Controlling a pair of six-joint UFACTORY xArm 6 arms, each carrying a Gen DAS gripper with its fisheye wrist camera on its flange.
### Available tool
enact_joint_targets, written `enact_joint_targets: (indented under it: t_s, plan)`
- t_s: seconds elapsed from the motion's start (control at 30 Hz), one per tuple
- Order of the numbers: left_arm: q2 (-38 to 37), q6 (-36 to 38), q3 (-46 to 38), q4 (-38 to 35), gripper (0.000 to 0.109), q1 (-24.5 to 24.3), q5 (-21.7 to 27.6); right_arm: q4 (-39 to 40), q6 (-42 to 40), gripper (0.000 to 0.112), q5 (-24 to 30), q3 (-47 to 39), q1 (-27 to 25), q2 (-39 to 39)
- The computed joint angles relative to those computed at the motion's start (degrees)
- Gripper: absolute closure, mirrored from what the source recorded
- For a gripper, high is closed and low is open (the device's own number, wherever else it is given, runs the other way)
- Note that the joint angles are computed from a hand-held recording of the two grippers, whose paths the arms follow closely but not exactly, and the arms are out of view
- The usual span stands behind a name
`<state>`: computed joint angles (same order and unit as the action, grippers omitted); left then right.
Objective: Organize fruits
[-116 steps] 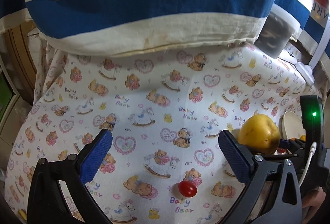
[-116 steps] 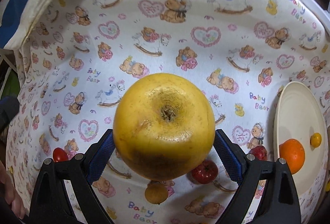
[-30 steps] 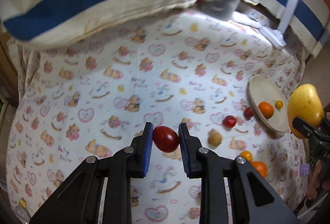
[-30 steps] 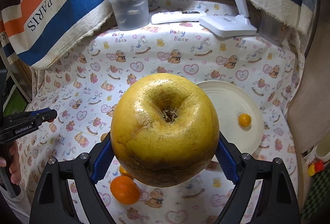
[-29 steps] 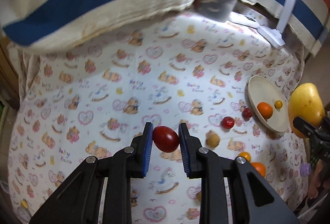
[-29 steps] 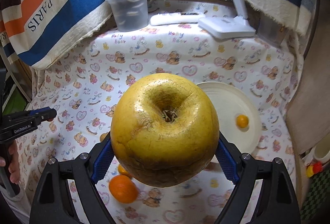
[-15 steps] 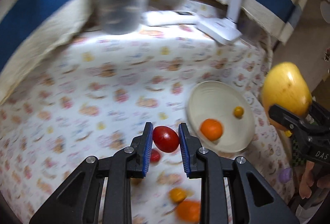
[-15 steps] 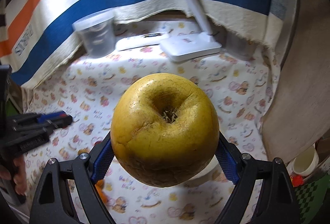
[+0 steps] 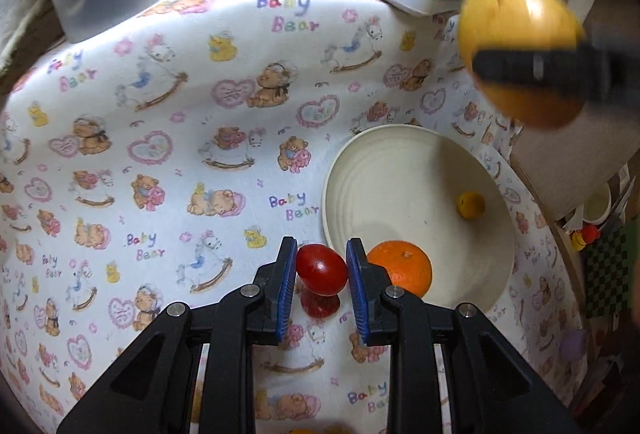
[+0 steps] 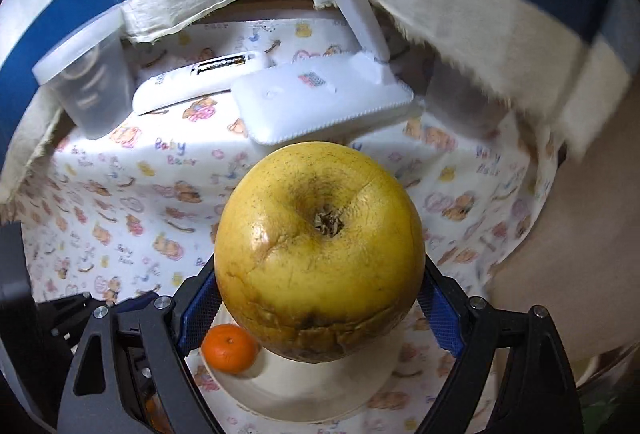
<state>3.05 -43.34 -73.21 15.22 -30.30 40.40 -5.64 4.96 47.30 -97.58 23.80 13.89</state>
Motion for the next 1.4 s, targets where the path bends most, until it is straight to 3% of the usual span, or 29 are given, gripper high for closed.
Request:
enact_joint_targets:
  t_s: [0.2, 0.47, 0.6, 0.77, 0.93, 1.0, 1.17, 1.4]
  plan:
    - [3.61, 1.68, -3.98, -0.73, 0.084, -0.46, 0.78, -0.53, 1.08, 0.023, -3.51, -1.23, 0.58, 0.84]
    - [7.84, 1.77, -9.35, 1.08, 0.084, -0.97, 2.98, 0.31, 3.65, 0.023, -4.17, 1.64, -1.58, 3.78]
    - [10.02, 1.51, -10.88, 2.40, 0.084, -1.17, 2.96, 5.69, -0.21, 0.023, -5.12, 2.45, -2.89, 5.67]
    - [11.24, -0.74, -10.95, 5.46, 0.084, -1.43, 2.13, 7.13, -2.57, 0.023, -7.65, 3.44, -3.56, 7.00]
    - [11.15, -0.43, -10.49, 3.73, 0.084, -0.83, 0.24, 8.41, -5.43, 0.023, -9.15, 5.08, -3.94, 7.90]
    - [11.70, -0.16, -11.20, 3.87, 0.081, -0.80, 0.33, 10.96, -7.43, 0.023, -8.83, 4.95, -4.52, 8.47]
    - [11.76, -1.49, -11.75, 6.51, 0.060, -1.18, 1.35, 10.66, -8.59, 0.023, -9.74, 5.14, -4.47, 8.70]
    - [9.38, -3.55, -9.29, 9.79, 0.056, -0.97, 1.13, 14.67, -9.10, 0.023, -9.26, 6.89, -3.52, 9.08]
